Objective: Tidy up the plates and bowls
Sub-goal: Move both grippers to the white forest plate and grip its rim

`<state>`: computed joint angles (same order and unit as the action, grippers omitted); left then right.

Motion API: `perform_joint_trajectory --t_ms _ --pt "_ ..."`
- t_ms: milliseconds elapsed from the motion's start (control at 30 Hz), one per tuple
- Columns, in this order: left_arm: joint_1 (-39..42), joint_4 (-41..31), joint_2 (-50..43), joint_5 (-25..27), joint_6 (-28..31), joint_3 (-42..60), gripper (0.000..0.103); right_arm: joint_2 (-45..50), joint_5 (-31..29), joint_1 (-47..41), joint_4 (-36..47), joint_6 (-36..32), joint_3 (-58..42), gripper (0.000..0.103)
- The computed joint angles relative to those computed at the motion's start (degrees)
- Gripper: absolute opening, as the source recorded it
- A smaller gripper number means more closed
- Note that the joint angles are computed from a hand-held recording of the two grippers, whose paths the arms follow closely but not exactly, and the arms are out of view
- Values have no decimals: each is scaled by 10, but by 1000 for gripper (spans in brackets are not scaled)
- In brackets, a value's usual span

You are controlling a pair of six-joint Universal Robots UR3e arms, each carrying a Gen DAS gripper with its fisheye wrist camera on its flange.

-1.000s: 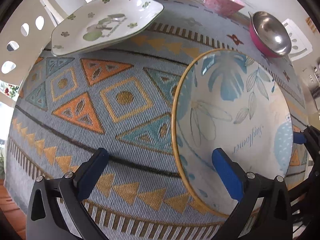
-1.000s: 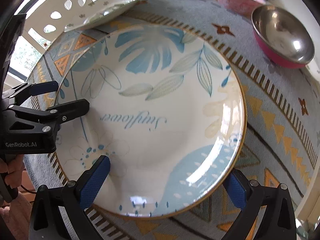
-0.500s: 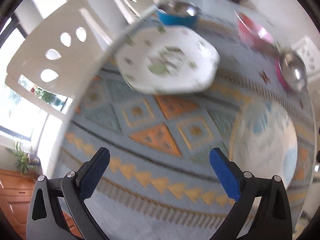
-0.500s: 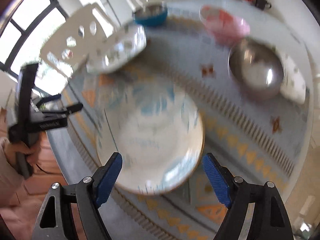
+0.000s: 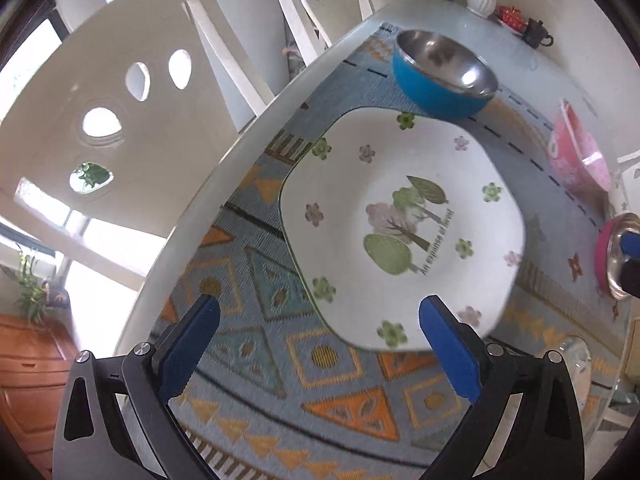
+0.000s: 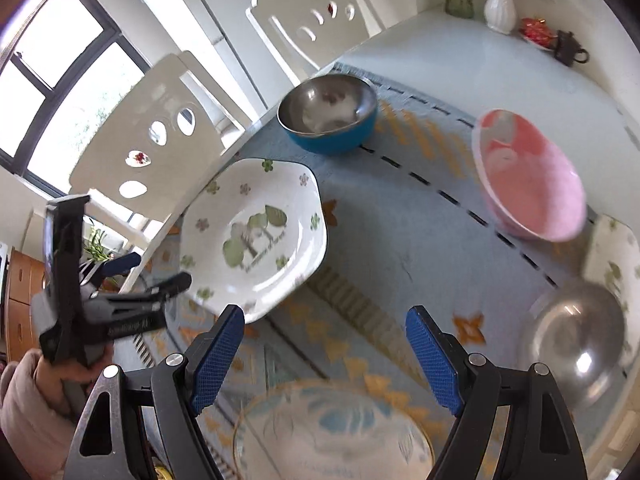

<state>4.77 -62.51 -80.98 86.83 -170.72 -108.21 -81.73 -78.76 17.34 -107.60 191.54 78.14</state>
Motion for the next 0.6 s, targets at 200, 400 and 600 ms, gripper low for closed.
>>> perform_joint_trajectory --t_ms 200,400,600 --pt "-4 23 -72 1 -10 16 97 128 19 12 -11 27 -72 82" --pt "-16 41 -123 -2 -12 28 97 215 -5 33 24 25 -156 82" --pt "-12 49 -152 -27 -16 42 97 263 -18 39 33 24 -200 82"
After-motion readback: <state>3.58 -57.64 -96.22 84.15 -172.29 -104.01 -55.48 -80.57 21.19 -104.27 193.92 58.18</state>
